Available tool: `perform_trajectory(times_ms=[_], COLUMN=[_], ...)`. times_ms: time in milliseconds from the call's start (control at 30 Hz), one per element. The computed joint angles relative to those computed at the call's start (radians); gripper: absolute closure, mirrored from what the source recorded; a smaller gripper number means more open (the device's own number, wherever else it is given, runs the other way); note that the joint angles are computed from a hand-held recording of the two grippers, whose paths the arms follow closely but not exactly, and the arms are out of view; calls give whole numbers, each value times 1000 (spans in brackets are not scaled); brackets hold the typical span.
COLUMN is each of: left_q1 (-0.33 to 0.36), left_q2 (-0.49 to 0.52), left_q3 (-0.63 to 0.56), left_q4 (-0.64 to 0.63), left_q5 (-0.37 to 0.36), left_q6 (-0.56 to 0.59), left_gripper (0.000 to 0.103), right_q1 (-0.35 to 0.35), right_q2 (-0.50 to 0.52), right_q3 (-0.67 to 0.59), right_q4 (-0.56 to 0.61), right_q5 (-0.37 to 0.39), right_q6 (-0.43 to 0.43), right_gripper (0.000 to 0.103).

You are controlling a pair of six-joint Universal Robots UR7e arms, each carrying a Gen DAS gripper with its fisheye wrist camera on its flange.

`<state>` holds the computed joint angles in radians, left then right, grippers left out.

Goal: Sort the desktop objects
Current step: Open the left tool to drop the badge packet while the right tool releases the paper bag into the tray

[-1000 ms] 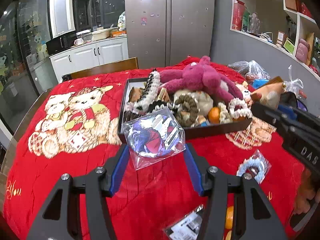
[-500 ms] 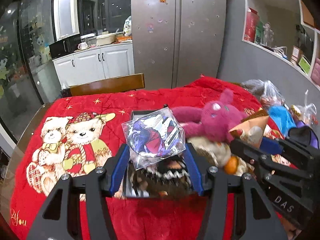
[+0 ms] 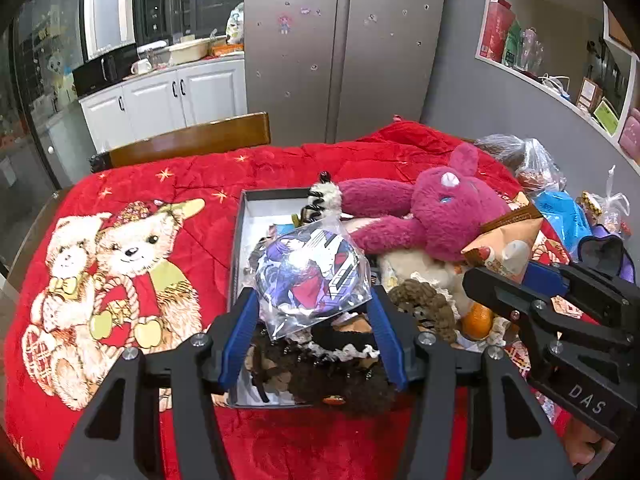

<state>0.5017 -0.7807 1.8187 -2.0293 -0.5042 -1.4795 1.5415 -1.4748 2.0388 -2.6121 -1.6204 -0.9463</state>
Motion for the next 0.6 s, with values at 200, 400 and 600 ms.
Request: perform_trajectory(times_ms=[200, 400, 600], left_q1=[-1, -6, -11], left_q2=[2, -5, -19], left_q3=[-13, -7, -23], left_q4=[48, 40, 136], left_q5=[-5, 0, -8], left_q6=[-24, -19, -92], left_gripper=[46, 30, 13], right_q1=[0, 2, -12], right_q2=[4, 11, -3], right_q3=[-12, -15, -34], right_q4=[42, 62, 88], right_q5=[-3, -10, 47], right_q6=[17, 23, 55], right_gripper=[68, 66, 32])
